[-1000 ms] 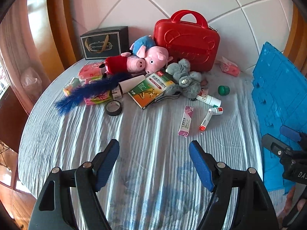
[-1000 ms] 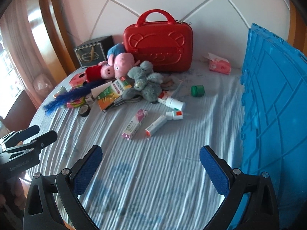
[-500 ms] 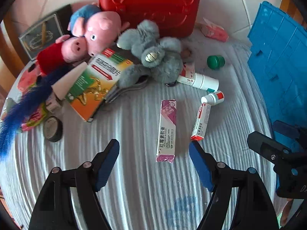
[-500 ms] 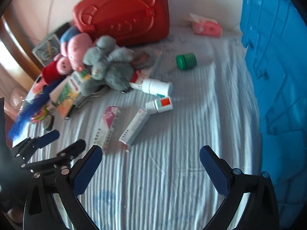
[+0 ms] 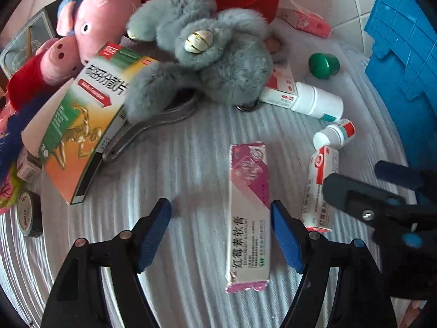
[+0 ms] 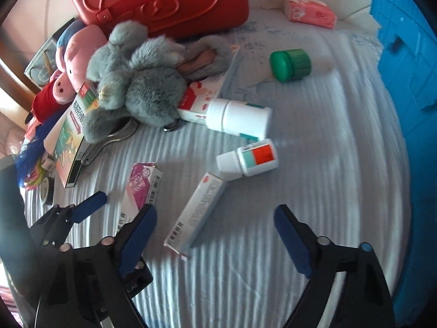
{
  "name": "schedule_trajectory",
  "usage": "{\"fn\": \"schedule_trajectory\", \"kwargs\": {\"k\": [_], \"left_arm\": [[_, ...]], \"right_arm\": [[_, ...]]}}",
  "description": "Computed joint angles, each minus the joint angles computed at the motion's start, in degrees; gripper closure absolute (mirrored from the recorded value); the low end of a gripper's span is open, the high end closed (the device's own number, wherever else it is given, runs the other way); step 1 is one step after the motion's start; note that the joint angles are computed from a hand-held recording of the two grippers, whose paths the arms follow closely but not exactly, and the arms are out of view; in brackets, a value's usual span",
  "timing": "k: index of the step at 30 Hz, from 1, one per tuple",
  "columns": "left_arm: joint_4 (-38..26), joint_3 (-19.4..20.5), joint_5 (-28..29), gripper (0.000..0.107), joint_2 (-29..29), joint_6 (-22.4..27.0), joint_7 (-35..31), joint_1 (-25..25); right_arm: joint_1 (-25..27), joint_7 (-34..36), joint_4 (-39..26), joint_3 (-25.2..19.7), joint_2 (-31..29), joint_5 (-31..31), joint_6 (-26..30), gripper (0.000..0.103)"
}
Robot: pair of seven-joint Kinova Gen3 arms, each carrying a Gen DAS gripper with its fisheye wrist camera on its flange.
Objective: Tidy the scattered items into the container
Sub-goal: 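Grasp the pink ointment box with the left tool while the right tool grasps the white ointment box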
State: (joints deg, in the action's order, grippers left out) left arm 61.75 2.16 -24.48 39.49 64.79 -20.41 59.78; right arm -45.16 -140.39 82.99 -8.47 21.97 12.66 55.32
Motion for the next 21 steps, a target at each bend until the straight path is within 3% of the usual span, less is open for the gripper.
{"fn": "schedule_trajectory", "kwargs": {"k": [1, 3, 4, 14, 21], "left_arm": [[0.5, -0.5, -0.7, 0.045, -0.1, -0.1, 0.6, 0.5], [0.8, -1.0, -2.0, 0.056, 0.0, 0.6, 1.1, 1.4], [1.3, -1.1, -2.4, 0.056, -0.2, 0.3, 1.6, 1.7], [3.9, -1.1, -5.5, 0.059, -1.0, -1.2, 4.7, 2.6], [3.3, -0.8, -5.9, 0.062, -0.7, -1.2, 4.4, 2.3]], "right_arm": [[0.0, 0.4, -0.4, -0.2, 0.6, -0.2, 0.2, 0.027], [0.5, 1.4, -0.6, -0.5, 1.5, -1.2, 0.0, 0.048], [0.7, 2.0, -0.7, -0.7, 1.9, -1.8, 0.0, 0.051], [-1.2, 1.2, 3.9, 0.3, 0.7, 1.1, -5.6, 0.050], [-2.6, -0.6, 3.9, 0.6, 1.0, 2.9, -5.0, 0.050]]}}
